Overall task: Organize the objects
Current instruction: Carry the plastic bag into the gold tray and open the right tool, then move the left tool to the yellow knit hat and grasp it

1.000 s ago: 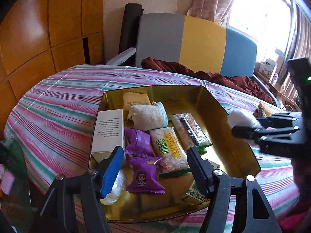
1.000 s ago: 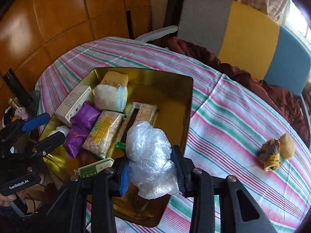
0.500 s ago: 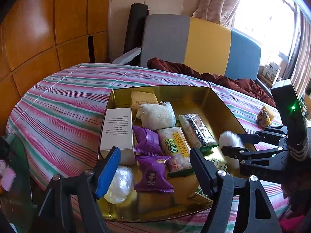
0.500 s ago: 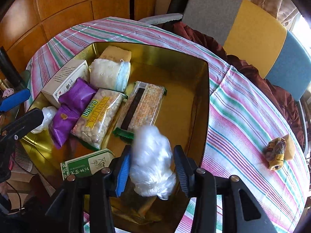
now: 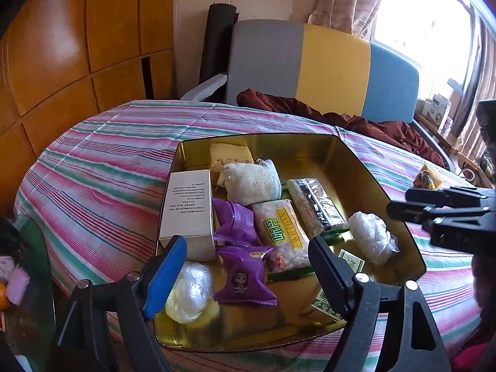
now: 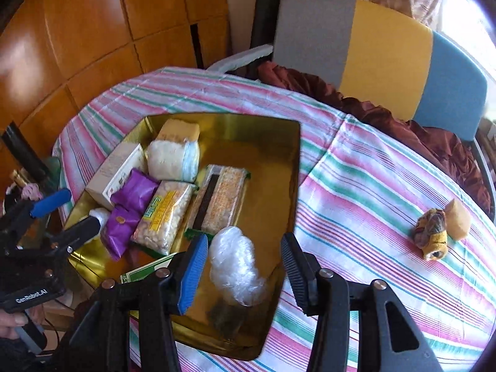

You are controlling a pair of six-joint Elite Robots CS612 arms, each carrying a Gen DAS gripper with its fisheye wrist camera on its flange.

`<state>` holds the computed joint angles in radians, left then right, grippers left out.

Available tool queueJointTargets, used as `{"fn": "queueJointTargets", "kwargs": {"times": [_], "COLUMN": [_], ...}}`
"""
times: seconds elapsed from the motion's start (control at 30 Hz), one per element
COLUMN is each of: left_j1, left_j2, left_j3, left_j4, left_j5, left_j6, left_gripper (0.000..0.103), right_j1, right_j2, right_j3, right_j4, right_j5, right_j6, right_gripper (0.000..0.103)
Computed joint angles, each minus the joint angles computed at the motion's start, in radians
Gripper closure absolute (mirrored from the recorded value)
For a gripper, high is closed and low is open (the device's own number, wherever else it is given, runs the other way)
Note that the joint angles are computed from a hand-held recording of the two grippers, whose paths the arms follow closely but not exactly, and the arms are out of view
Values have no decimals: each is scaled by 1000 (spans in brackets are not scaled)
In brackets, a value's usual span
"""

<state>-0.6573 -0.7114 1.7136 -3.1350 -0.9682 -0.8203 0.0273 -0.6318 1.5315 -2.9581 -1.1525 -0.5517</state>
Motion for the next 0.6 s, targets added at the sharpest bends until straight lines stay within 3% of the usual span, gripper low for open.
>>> {"fn": "queueJointTargets", "kwargs": {"times": [0.27, 0.6], "left_j1": [-7, -12], "left_j2": [0, 16], "left_j3": [-12, -80], "left_j4": [-34, -39], "left_j5": [4, -54], "left_j6": [64, 179], "left_gripper": [21, 21], "right_j1": [-61, -163], "right_j2": [-2, 39], "right_j3": [-18, -110], "right_j4": [-44, -25], "right_j5": [-6, -158], "right_j6": [168, 406], "right_gripper": [52, 52]}}
